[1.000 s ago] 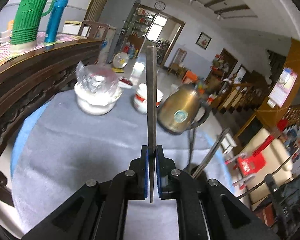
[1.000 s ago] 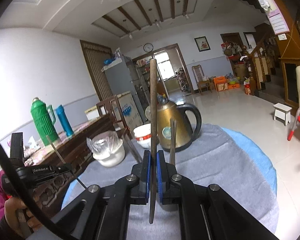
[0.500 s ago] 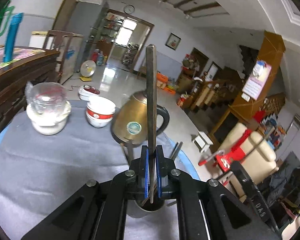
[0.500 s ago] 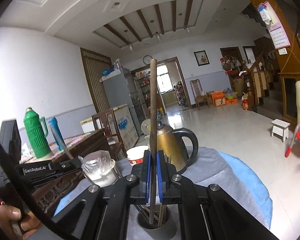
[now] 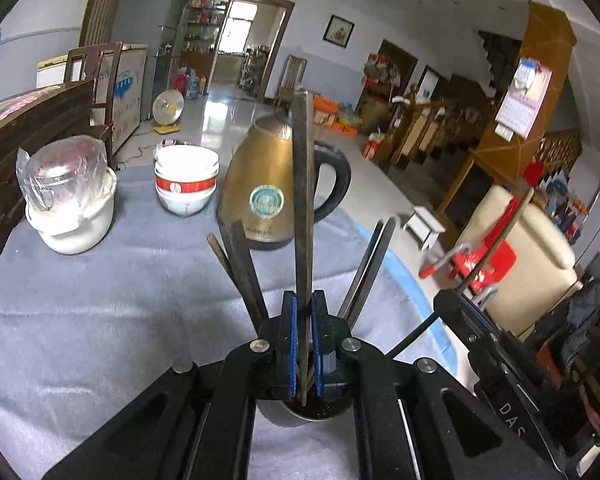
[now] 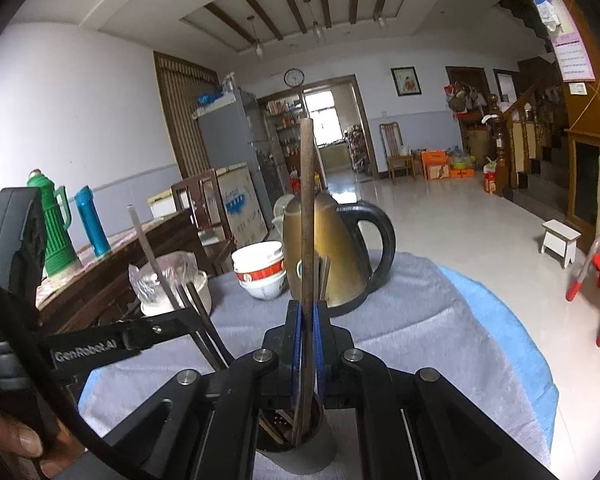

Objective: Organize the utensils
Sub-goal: 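Lower both held chopsticks down into the grey cup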

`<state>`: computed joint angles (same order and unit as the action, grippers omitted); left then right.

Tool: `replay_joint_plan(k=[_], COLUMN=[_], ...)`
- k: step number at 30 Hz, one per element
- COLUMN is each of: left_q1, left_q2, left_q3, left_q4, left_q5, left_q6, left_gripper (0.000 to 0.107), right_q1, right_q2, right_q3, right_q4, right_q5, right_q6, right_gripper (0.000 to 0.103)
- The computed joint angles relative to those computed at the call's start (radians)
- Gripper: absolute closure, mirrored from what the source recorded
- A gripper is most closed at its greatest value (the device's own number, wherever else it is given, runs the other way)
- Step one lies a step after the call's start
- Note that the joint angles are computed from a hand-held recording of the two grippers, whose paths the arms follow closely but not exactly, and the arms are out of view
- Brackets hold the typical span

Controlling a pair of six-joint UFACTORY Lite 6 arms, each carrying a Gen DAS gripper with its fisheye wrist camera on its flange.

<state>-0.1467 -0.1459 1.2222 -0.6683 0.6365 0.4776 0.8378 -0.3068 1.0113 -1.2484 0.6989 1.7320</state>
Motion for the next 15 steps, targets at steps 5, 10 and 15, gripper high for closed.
replay_joint_plan(k=[5, 10, 15], left_q1=[-0.034, -0.052, -0.063], left_q2=[0.020, 0.022, 0.024], left_q3=[0.002, -0.006, -0.006], left_q4=[0.087, 0.144, 0.164], left_q5=[-0.013, -0.017, -0.017], left_q6=[-0.069, -0.114, -0.126], left_gripper=[0.100, 0.100, 0.100], right_q1=[-0.014, -0.023, -0.026], right_q2=[0.036, 0.044, 0.047], right_q3=[-0.006, -0.011, -0.018], right_q4=[0.010, 0.034, 0.041], right_q5=[-0.036, -0.050, -0.055], right_q6=[0.000, -0.006, -0.007], right_gripper=[0.096, 0.096, 0.096])
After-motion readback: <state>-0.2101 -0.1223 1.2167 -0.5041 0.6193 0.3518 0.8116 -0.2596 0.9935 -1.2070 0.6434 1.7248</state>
